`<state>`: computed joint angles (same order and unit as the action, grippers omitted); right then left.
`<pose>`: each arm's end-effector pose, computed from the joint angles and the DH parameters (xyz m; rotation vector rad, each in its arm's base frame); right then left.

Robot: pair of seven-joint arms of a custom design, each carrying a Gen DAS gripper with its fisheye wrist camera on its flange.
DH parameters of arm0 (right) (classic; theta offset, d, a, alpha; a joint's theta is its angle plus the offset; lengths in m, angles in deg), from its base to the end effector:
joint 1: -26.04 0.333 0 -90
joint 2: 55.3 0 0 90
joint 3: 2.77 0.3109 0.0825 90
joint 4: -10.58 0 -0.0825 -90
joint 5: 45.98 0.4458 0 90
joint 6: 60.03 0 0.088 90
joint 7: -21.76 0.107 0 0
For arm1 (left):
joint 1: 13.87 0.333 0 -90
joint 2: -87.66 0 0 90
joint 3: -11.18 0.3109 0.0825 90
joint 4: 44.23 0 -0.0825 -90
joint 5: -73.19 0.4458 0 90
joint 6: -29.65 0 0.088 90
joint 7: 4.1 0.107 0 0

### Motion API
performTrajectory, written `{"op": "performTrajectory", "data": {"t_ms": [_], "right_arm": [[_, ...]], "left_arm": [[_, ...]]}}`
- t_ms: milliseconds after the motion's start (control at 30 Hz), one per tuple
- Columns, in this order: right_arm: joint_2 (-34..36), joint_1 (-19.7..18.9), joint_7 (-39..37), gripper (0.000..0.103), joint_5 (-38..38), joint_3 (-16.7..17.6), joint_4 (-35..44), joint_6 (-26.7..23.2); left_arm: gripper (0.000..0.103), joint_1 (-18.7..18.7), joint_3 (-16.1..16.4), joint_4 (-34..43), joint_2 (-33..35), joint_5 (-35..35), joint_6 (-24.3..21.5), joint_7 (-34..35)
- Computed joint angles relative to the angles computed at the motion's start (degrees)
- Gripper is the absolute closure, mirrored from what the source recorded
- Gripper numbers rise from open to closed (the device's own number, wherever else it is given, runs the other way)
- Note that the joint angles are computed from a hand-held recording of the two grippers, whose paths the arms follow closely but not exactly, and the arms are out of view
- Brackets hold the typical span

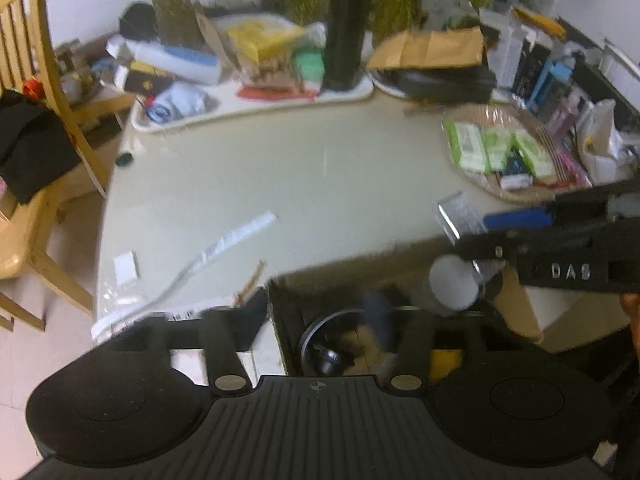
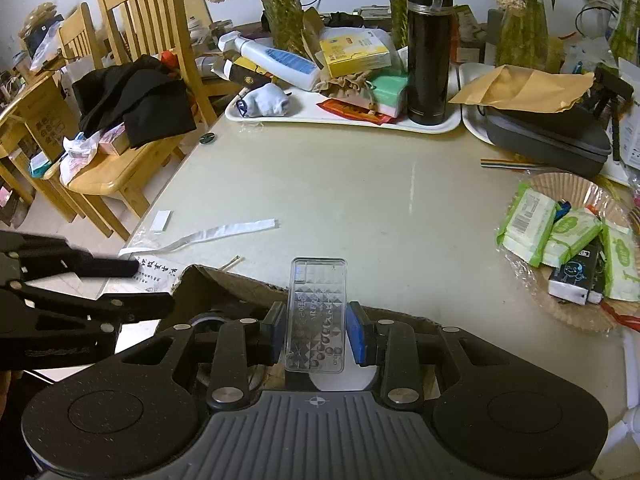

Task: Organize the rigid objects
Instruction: 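Open the left gripper to drop the tape ring into the box while the right brings the case over, then lower the clear plastic case into the box and open the right gripper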

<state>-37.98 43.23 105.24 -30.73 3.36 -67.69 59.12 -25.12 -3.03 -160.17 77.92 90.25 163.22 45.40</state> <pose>0.6846 0.2970 0.5843 -2.2220 1.4290 -0.0198 0.5485 -0.2634 0.5513 -2.0023 1.8089 -0.5433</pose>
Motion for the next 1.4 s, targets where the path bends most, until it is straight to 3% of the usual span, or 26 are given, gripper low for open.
{"op": "performTrajectory", "data": {"t_ms": [700,733,800,1000,1267,1400], "right_arm": [[3.16,-0.68,-1.03,0.066,6.00,1.51,4.24,-4.39],[3.53,-0.72,-0.94,0.064,6.40,1.54,4.77,-5.00],[3.71,-0.13,-0.50,0.039,5.17,1.21,5.10,-4.96],[2.77,0.25,0.13,0.013,3.31,0.67,3.84,-3.52],[2.00,1.05,0.55,0.000,-0.88,0.02,3.15,-2.89],[0.97,1.52,1.67,0.000,-3.98,-0.59,1.90,-2.62]], "left_arm": [[0.046,0.04,-0.06,0.92,0.36,2.29,-1.90,-2.77],[0.046,0.08,-0.07,0.83,0.27,2.37,-1.84,-2.97],[0.047,0.11,-0.09,0.87,0.30,2.38,-1.91,-3.10],[0.046,0.20,-0.13,0.99,0.33,2.95,-2.23,-3.68],[0.045,0.23,-0.25,0.98,0.32,3.52,-2.25,-4.24],[0.031,0.37,-0.66,0.21,-0.46,5.23,-2.03,-6.57]]}}
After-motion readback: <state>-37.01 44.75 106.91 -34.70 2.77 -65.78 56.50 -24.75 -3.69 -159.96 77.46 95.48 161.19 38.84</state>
